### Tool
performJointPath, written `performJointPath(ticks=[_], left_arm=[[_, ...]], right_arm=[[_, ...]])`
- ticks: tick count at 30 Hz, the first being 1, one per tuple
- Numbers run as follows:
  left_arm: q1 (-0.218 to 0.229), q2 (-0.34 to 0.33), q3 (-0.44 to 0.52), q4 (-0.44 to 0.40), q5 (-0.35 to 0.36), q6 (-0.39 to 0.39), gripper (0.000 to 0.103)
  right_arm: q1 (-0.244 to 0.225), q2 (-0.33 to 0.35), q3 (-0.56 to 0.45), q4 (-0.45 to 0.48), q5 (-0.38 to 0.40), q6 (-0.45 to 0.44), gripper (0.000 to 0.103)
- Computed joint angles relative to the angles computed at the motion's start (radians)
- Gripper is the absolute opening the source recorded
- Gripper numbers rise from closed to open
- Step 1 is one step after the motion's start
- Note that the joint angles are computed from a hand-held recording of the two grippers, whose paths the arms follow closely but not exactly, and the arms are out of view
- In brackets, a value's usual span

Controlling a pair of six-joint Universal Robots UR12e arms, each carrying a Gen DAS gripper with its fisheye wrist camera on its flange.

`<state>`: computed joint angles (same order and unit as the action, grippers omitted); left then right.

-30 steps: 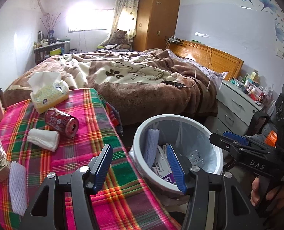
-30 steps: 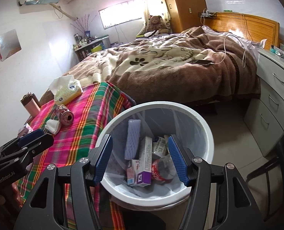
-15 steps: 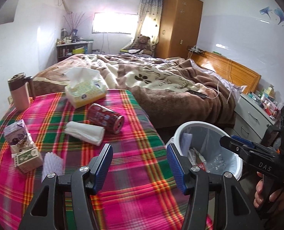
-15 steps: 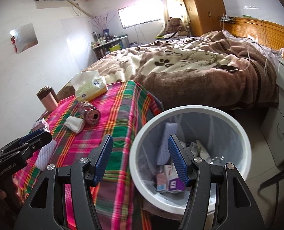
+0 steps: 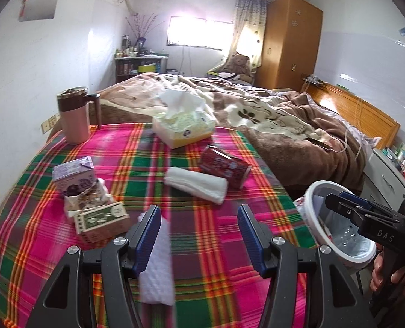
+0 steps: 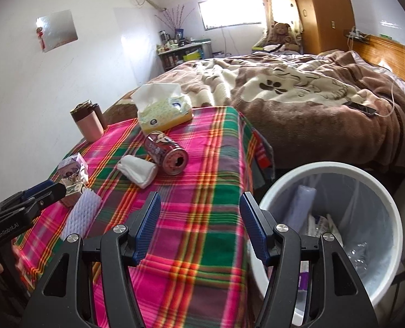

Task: Collect trash
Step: 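Move both tools back over the table items, then grasp the green-and-white box with the left tool while the right tool grasps the red drink can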

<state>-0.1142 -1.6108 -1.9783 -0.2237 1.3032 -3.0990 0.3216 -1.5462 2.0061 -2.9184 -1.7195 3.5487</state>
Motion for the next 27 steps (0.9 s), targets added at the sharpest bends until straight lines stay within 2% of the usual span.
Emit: performJointPath(ticks=[13, 23, 27], left_arm=[[0.095, -0.01, -0.006, -0.019, 0.022, -0.017, 0.058], [0.121, -0.051, 0.029, -0.086, 0.058, -0.007, 0.059], [0.133, -0.071, 0.039, -0.098, 0.011, 0.002, 0.06]], right_arm=[[0.012, 0.108, -0.127, 0.071, 0.011, -0.081, 0.061], [0.007, 0.179, -0.211, 0.115, 0.026, -0.134, 0.061], [0.005, 0.201, -0.239, 0.13, 0.032, -0.159, 0.061]])
